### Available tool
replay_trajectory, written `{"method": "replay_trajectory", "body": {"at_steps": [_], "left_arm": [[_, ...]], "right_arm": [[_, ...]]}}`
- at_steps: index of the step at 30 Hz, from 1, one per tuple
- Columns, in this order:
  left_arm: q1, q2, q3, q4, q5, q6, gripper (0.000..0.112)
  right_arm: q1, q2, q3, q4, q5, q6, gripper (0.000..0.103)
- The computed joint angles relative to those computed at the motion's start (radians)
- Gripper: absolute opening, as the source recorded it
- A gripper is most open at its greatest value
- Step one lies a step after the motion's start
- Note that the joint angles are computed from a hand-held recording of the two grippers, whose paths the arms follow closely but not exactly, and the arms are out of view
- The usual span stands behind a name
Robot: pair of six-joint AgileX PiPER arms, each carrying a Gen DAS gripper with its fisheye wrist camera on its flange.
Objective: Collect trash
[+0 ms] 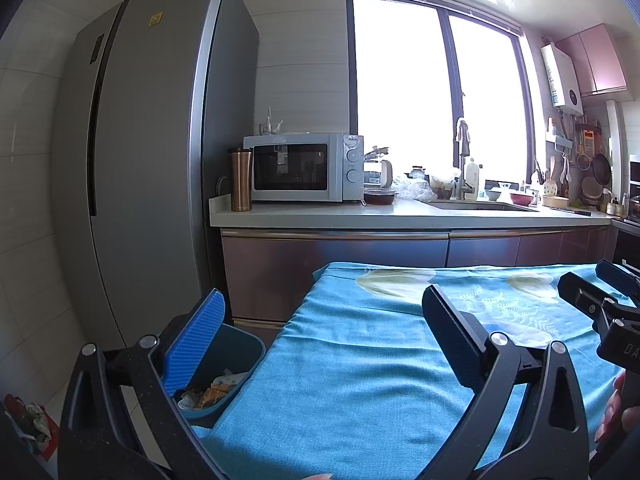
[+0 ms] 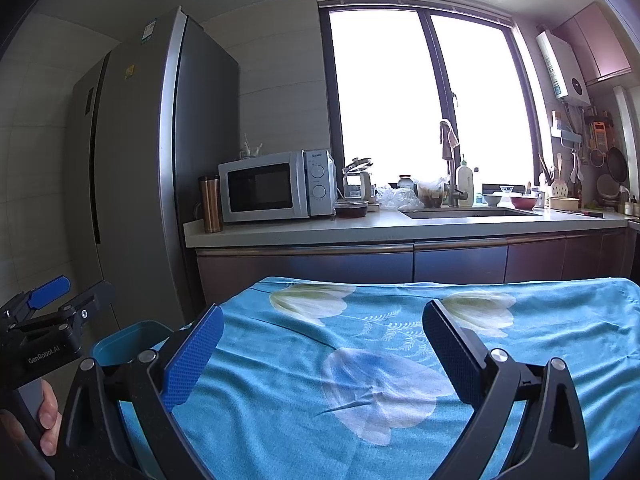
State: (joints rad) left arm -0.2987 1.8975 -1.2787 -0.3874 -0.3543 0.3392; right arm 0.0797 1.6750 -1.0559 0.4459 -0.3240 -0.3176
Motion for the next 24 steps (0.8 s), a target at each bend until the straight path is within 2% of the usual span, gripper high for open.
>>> {"method": "replay_trajectory", "body": {"at_steps": [24], "left_arm": [[-0.005,-0.007,0.01,-0.036,0.001,0.033,0.097]], "right_arm": [[-0.002,0.01,-0.012,-0.003,0.016,0.004,0.096]]}}
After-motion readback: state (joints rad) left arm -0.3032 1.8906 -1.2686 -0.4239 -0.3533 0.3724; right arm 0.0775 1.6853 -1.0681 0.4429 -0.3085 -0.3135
